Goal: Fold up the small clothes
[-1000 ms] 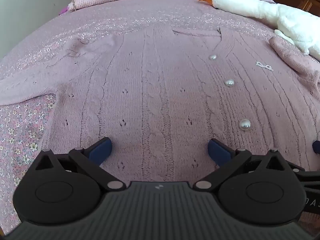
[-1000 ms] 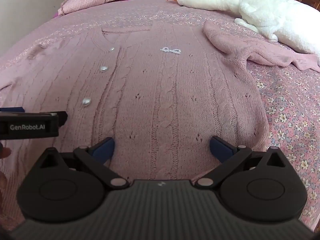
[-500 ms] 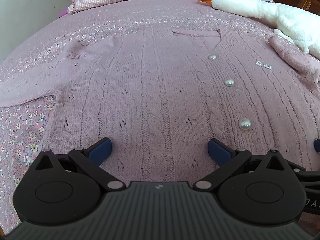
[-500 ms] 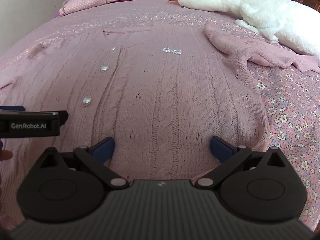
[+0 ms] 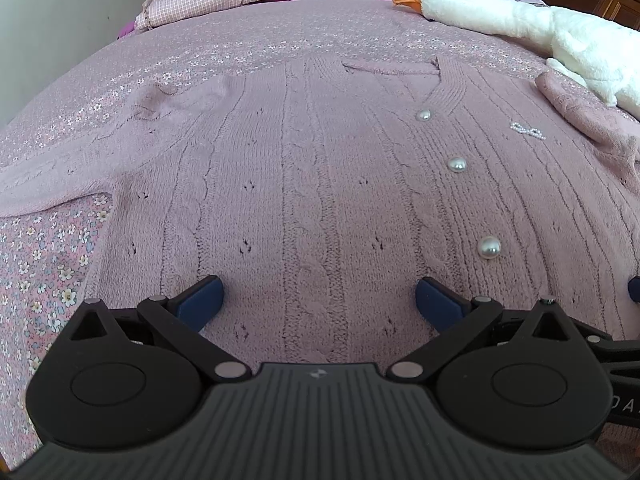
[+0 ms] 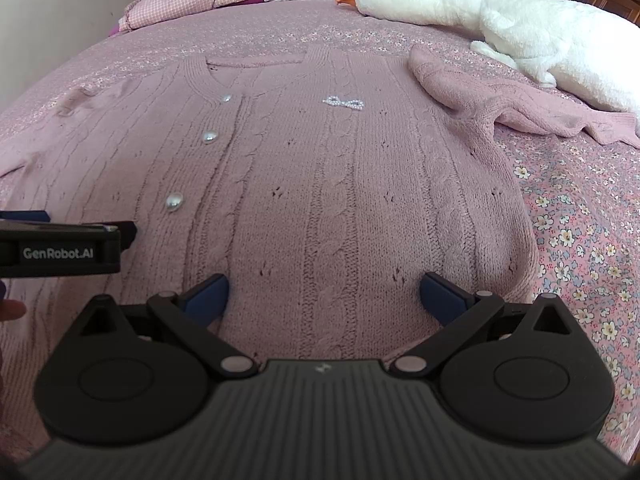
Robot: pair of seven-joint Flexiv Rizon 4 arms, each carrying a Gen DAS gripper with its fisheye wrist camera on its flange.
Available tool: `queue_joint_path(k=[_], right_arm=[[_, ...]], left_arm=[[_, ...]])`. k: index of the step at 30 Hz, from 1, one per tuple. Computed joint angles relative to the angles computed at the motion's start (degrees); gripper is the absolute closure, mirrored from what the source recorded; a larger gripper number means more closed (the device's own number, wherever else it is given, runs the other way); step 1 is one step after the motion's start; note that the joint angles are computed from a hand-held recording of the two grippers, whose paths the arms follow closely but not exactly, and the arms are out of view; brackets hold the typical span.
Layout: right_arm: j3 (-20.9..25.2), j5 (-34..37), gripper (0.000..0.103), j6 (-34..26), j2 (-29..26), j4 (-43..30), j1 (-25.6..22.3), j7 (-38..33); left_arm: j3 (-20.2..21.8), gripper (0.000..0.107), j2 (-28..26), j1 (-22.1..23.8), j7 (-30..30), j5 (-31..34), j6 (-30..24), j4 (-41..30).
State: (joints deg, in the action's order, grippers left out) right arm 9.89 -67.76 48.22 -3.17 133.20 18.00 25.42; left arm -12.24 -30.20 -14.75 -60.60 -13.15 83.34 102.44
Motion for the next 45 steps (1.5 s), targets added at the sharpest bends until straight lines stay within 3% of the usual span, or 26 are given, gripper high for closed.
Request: queue_joint_path(k=[23, 35, 41, 45], right_arm=[[0.0, -0.2, 0.000, -0.2, -0.1, -0.1, 0.1, 0.2], [-0.2, -0.5, 0.000, 0.9, 0.4, 0.4, -0.5, 0.2], [-0.7, -1.0, 0.000, 5.4, 1.6, 1.6, -2.1, 0.0], [-2.2, -6.6, 0.000, 13.2, 3.9, 3.7, -5.5, 5.2]], left_arm=[[0.1, 0.004, 0.0, -0.1, -0.3, 0.2, 0.0, 0.0], [2.7, 0.004, 0.6, -1.8, -1.9, 0.9, -5.0, -2.2], [4.1, 0.004, 1.8, -2.6, -3.9, 2.0, -8.0, -2.9], [3.6, 0.004, 2.7, -2.2, -3.9, 1.9, -8.4, -2.7]])
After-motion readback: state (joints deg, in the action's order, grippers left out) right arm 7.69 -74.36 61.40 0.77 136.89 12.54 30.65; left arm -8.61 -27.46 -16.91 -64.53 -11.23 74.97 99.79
